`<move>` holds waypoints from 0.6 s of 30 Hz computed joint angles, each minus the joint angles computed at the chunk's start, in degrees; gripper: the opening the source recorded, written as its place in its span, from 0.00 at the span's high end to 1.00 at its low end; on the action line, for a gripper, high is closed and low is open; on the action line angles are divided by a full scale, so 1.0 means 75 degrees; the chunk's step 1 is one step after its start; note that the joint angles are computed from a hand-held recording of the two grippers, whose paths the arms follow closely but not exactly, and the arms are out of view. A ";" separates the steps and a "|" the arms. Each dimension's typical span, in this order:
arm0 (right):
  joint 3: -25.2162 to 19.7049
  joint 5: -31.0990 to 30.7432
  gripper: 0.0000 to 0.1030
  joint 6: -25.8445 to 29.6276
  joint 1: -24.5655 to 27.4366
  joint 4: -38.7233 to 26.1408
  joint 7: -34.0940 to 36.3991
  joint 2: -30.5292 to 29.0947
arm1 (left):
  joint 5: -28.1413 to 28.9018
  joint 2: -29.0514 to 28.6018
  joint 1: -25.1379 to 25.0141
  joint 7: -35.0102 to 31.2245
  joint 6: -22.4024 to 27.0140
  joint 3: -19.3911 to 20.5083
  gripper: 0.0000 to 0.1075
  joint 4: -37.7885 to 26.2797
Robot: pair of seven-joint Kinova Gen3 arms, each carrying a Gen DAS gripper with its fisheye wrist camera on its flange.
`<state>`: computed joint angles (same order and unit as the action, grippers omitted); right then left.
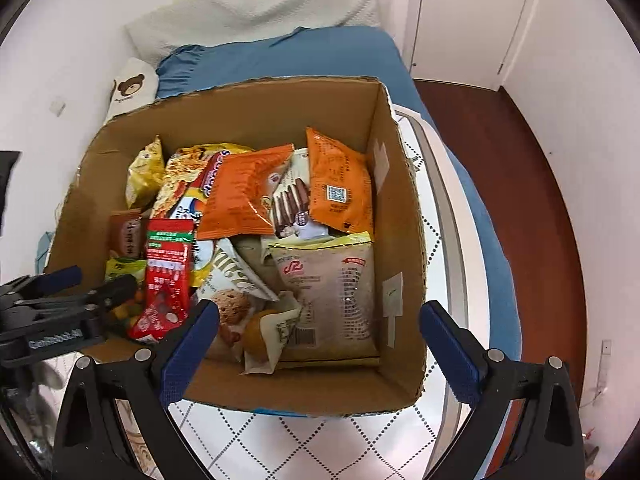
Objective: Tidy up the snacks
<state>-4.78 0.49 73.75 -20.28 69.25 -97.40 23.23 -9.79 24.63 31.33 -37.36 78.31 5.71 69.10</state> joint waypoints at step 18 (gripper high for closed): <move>-0.0107 0.0052 0.01 -0.0405 -0.0014 0.0634 -0.0162 -0.1266 | -0.1419 -0.0888 0.0991 0.1153 0.0222 0.0135 0.10 0.0145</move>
